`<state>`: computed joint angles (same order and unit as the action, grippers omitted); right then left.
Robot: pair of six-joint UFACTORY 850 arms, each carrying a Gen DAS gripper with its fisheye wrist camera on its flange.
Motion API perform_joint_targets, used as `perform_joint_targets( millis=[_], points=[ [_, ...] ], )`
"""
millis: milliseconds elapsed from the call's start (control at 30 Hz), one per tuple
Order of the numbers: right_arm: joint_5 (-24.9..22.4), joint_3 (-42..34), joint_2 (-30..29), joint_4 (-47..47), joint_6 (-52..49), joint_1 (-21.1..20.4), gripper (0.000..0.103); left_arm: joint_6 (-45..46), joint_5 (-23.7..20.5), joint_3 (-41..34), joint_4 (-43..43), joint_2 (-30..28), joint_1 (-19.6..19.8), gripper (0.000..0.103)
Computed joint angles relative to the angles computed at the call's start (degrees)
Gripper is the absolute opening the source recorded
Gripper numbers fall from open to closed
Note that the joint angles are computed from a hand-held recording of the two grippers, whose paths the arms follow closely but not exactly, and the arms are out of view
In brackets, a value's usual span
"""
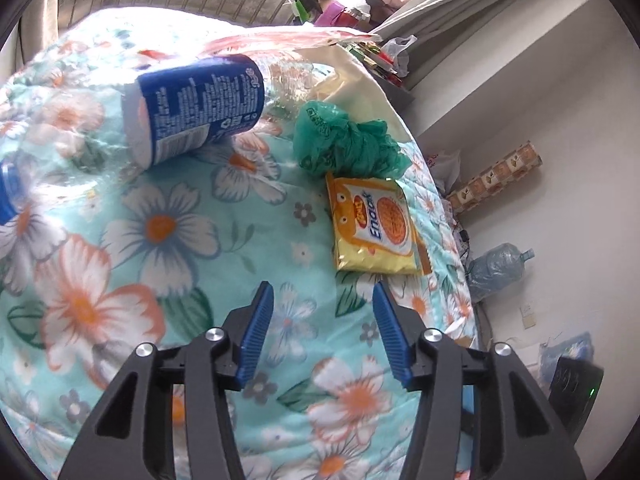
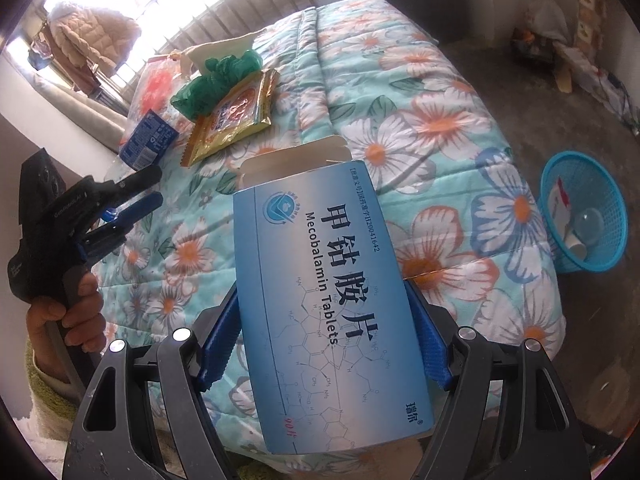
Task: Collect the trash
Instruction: 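Move the open left tool toward the yellow Enaak snack packet while the right tool holds the box, then grasp the yellow Enaak snack packet with the left tool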
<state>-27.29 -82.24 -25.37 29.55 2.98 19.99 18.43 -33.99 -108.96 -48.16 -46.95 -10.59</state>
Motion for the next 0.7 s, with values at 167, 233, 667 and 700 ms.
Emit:
perform_joint_targets(
  millis=[167,233,667,700],
  points=[
    [0.24,-0.32,-0.14,-2.2,2.07,0.87,0.072,-5.02,-4.7,-9.55,-0.25,-6.64,0.29,0.051],
    [0.24,-0.41,-0.26,-1.88,1.83,0.91,0.071,-7.93,-5.43,-13.98,2.04,-9.43,0.0,0.051],
    [0.66,-0.83,-0.68,-1.92,1.27,1.07,0.07,-20.46,1.59,-17.44,40.03,-10.54,-6.67,0.01],
    [0.67,-0.88,-0.71,-2.12,1.45,1.12,0.07,-20.56,1.75,-17.26,40.47,-10.44,-6.7,0.007]
  ],
)
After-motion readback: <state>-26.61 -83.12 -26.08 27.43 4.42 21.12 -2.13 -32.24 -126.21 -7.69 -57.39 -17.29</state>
